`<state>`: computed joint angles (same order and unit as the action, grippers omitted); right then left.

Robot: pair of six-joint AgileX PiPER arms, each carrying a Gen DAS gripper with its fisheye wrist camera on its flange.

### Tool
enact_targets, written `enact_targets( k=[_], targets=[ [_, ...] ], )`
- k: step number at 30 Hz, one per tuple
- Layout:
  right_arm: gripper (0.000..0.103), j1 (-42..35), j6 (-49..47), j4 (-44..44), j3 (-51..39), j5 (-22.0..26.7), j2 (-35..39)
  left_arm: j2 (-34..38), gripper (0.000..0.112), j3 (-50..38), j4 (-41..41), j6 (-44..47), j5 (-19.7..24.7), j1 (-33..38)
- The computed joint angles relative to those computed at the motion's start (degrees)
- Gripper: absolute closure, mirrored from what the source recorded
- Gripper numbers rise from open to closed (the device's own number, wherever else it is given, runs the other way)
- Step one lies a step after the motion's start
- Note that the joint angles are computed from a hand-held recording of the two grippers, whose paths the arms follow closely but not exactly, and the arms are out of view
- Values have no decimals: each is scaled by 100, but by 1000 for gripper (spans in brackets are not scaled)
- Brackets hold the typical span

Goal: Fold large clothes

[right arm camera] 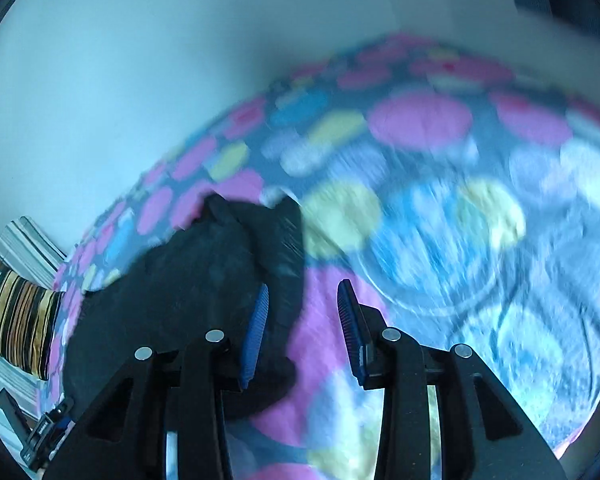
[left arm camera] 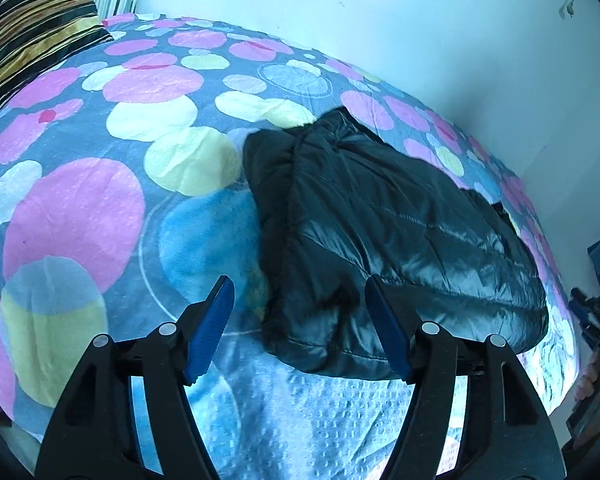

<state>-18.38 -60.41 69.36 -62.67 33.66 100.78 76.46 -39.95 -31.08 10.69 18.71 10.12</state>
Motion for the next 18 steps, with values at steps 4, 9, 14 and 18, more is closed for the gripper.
enact_targets(
  k=[4, 9, 14, 18],
  targets=[
    [67, 766, 155, -252, -356, 555, 63, 4, 43, -73, -269, 371, 77, 282],
    [74, 1971, 677, -701, -1202, 701, 701, 228, 41, -238, -897, 1052, 251, 547],
    [79, 2627, 1705, -1659, -1941, 540, 1368, 589, 38, -478, -1206, 1500, 346, 623],
    [81, 2832, 2377, -2414, -2222, 596, 1838, 908, 34, -729, -1572, 1940, 449, 695]
  ],
)
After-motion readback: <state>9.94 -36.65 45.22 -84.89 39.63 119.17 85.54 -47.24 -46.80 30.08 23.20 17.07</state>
